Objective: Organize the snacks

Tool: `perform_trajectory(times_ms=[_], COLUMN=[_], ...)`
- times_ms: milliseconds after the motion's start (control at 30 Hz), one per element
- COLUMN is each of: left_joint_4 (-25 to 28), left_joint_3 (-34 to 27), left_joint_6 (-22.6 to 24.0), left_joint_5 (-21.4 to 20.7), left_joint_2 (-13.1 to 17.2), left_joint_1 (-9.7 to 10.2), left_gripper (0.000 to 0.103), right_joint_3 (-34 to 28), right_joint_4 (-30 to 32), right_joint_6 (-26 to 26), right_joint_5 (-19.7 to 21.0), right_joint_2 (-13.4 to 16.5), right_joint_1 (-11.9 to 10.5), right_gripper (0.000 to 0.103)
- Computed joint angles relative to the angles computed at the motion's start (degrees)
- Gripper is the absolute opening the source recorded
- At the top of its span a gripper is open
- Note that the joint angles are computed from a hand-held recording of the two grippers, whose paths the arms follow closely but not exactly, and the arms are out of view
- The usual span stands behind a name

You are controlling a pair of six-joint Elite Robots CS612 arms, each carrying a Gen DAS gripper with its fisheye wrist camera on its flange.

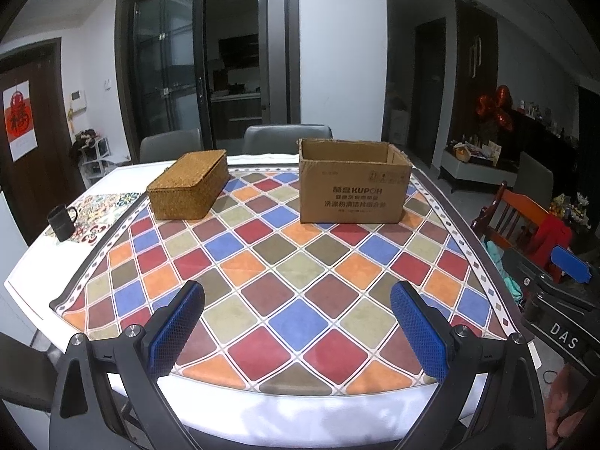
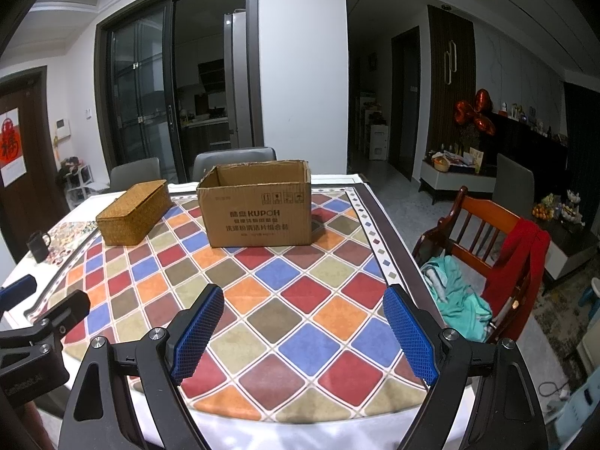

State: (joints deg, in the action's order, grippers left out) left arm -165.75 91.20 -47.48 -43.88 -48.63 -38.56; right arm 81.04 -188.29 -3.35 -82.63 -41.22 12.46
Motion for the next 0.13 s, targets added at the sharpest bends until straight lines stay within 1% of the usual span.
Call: perform_trajectory(times_ms=[133], left_joint_4=[0.1], left_joint_3=[-0.2], left_joint_6=[0.1], left_joint_5=[0.2], left_joint_2=[0.5], left_joint_1=[0.37], left_gripper=[0.102], right_joint_3=[-0.8], right_joint_4=[1.1], right_joint_6=[-0.5], right_joint_5=[-0.5], right_joint_2=[0.6], right_joint_1=[0.2], right_gripper=[0.088])
